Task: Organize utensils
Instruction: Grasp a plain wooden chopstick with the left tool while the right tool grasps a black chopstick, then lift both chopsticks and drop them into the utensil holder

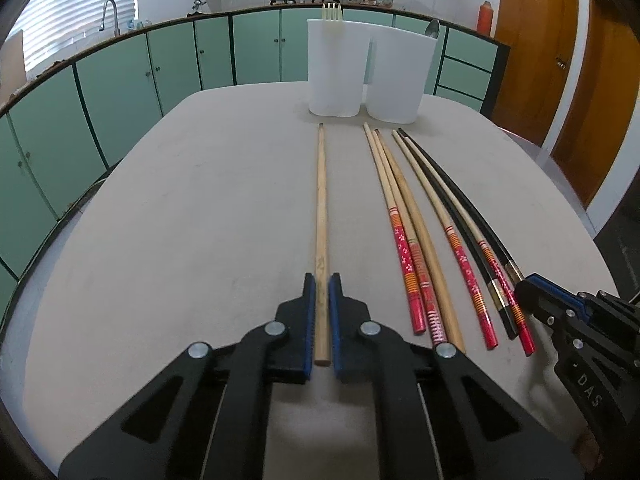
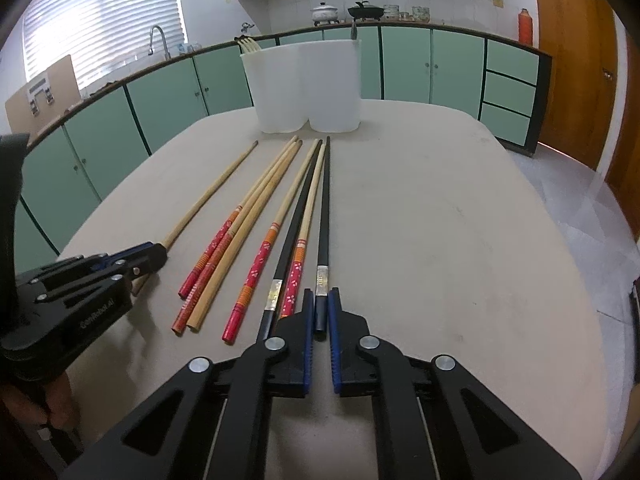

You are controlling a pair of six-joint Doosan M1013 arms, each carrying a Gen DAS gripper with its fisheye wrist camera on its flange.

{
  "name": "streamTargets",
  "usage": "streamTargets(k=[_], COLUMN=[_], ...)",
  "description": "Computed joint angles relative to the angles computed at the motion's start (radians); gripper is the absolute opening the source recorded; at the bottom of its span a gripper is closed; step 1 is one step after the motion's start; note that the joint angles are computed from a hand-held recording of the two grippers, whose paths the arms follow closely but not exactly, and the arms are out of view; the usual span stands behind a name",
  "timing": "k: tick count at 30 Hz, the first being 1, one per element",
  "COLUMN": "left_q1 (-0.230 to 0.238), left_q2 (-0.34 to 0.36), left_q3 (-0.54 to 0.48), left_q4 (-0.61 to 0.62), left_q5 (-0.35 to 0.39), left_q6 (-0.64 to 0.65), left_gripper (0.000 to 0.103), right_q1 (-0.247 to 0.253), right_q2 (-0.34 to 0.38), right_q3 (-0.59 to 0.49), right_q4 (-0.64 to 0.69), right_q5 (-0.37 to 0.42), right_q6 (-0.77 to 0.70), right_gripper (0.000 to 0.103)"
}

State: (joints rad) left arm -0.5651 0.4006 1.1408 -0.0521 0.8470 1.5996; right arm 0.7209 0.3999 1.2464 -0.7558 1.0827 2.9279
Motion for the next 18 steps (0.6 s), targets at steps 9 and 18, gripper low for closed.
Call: streamTargets(k=[9,18], left_q1=[-0.003,0.007], left_q2=[-0.019,-0.024], left_q3=[-0.021,-0.092], left_q4=[0.013,-0.056], left_q5=[-0.047,-0.104], left_q6=[0.036,0.091], left_gripper=[0.006,0.006], right_q1=[0.014,0.006], right_q2=[-0.029,-0.057], right_q3=[-0.009,-0.053], right_q4=[-0.078,-0.133], right_q5=[0.019,0.021], right_q6=[-0.016,-0.06], right_gripper=[0.007,0.007])
